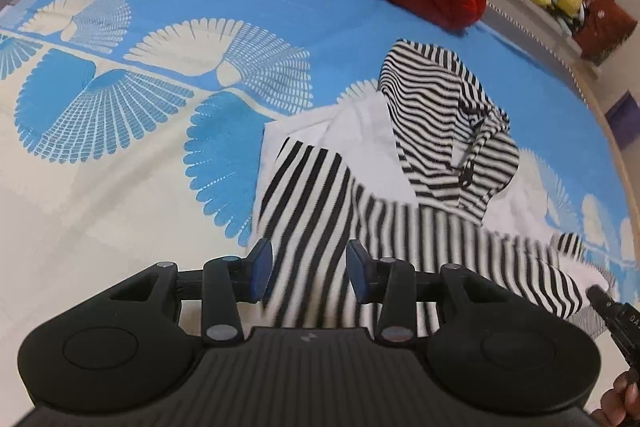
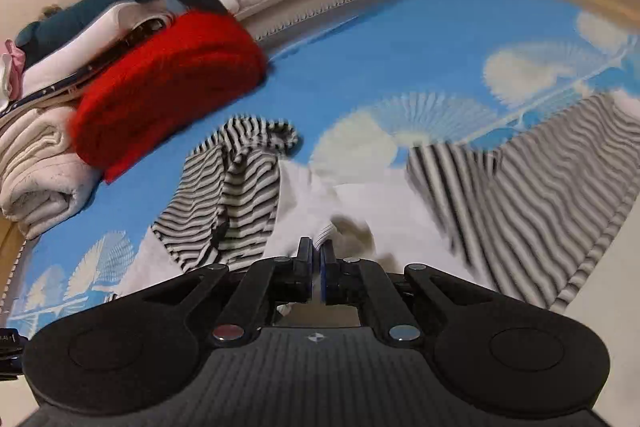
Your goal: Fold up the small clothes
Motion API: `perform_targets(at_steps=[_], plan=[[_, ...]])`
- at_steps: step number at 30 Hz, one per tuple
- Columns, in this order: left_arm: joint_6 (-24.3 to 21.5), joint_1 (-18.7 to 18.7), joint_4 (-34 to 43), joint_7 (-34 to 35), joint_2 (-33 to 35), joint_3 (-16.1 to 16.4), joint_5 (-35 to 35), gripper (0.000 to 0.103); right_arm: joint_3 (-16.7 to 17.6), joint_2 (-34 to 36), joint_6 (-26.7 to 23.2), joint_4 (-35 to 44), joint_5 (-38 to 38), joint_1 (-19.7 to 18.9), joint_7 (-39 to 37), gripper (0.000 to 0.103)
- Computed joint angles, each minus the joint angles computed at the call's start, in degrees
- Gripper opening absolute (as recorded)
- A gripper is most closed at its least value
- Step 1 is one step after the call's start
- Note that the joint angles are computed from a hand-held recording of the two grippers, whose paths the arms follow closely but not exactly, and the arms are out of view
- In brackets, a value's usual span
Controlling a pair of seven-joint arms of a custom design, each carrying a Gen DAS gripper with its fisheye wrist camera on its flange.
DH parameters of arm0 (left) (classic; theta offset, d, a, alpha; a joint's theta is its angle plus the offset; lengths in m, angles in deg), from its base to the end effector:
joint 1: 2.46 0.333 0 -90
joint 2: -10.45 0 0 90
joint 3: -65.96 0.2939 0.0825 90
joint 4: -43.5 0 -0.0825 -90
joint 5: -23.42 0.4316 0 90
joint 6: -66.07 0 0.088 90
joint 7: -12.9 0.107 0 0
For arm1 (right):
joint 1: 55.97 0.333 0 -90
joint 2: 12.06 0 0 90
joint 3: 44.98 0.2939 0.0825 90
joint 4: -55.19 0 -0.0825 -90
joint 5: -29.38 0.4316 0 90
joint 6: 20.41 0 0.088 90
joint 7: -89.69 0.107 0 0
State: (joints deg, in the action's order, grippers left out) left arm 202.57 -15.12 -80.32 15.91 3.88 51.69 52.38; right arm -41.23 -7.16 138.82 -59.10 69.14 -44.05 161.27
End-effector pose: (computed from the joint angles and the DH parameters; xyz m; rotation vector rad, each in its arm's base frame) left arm 0.5265 -0.2644 0.4372 -2.4937 1.1121 -0.5627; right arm 0.6390 0.1490 0.4460 -1.6787 1.6365 -0.1979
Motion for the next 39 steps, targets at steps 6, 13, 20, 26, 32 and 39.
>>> perform_targets(at_steps=[6,13,20,26,32,39], plan=[[1.05,-0.91,0.77,2.98,2.06,-0.10,-1.43,0.044,-5.73,6.01,-18.84,5.73,-29.76,0.38,34.75,0.008],[2.74,-1.55,-1.35,10.87,5.32,0.95,-14.78,0.042,-0.01,5.00,-13.09,4.89,-7.27,-4.44,9.12,0.027],[0.93,-2.27,0.59,6.43,5.27,0.45,-10.10,0.042,-2.56,8.89,-23.26,11.05,-14.31,-4.19,16.82,0.027],[0.82,-3.52,7.37,5.85,7.35,-0.66,-0.85,0.046,-2.95,9.37,-18.55,13.34,-13.08,-4.96,15.31,0.029],[-0.01,-4.61,11.26,8.94,11.06,-0.13,-2.42,0.047,-5.72,13.65,-17.35,18.47,-17.54,-7.23,21.15,0.034],[0.64,-4.83,9.55,8.23,9.70,0.25,-2.90,0.047,-8.94,20.99,-15.50,24.44,-23.88,-9.97,31.18,0.036]])
